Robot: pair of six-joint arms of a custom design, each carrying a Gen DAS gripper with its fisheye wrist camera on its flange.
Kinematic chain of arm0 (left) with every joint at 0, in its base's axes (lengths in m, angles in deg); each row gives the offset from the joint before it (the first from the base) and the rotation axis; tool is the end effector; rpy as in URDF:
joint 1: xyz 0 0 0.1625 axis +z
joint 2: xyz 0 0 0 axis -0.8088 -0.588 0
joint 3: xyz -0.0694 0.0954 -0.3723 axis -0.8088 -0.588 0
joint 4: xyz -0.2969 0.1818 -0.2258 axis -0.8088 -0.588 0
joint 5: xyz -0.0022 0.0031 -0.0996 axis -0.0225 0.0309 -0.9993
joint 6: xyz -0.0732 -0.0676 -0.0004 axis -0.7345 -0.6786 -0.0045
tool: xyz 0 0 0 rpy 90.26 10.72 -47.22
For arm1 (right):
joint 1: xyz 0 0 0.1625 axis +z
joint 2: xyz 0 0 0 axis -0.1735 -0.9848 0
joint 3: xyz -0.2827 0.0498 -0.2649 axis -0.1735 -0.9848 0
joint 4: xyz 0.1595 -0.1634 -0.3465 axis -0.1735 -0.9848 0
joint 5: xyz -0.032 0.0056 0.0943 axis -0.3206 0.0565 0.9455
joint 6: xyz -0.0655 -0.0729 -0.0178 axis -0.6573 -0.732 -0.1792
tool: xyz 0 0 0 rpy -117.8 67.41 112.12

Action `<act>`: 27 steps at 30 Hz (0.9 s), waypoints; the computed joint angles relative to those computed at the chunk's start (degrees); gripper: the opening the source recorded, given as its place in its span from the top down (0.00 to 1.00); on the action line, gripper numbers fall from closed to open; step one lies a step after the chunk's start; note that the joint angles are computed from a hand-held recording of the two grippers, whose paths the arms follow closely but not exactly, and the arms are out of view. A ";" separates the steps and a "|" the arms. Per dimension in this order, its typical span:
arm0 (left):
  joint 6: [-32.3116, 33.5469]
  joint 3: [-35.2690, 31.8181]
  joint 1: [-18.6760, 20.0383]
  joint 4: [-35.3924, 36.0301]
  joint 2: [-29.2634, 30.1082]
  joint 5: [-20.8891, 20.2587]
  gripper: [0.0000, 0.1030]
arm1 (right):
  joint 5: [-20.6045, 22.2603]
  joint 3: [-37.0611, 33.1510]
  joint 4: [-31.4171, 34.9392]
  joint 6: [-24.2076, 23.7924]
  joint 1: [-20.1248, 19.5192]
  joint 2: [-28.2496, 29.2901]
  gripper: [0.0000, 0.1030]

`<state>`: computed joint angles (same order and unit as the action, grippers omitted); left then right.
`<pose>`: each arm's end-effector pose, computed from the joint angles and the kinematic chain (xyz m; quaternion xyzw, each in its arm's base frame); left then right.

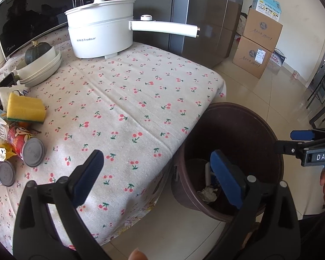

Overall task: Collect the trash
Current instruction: 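Return both tools to the table and reach toward the wrapper and red can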

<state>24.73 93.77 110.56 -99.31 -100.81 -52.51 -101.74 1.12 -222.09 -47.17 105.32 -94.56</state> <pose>-0.2936 -0.7793 0.1140 0.3604 0.8817 -0.1928 0.2356 0.1292 -0.7100 0.2871 -0.0979 -0.8978 0.2495 0.3495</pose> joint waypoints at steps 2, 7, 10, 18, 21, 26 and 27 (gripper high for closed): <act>0.08 0.48 0.03 -0.12 -0.51 0.38 0.04 | 0.11 -0.43 0.22 0.10 0.18 0.26 0.11; 0.41 0.99 0.21 -0.25 -1.59 1.55 0.04 | -0.11 -2.27 0.45 -0.33 0.97 1.51 0.11; 0.10 1.16 0.45 0.18 -2.43 2.36 0.04 | 0.05 -3.93 0.58 -0.84 1.61 2.64 0.11; -2.03 1.09 1.87 1.94 -5.54 5.66 0.04 | 0.60 -10.51 2.39 -3.18 3.72 7.53 0.11; -3.26 0.31 2.70 2.85 -6.52 6.96 0.04 | 1.01 -13.70 3.47 -3.99 4.55 9.93 0.11; -5.15 -1.59 4.28 4.48 -7.78 9.50 0.04 | 1.88 -18.90 5.28 -5.01 5.87 13.98 0.11; -5.56 -2.15 4.63 4.90 -7.93 9.87 0.04 | 2.06 -20.09 5.74 -5.17 6.11 14.87 0.11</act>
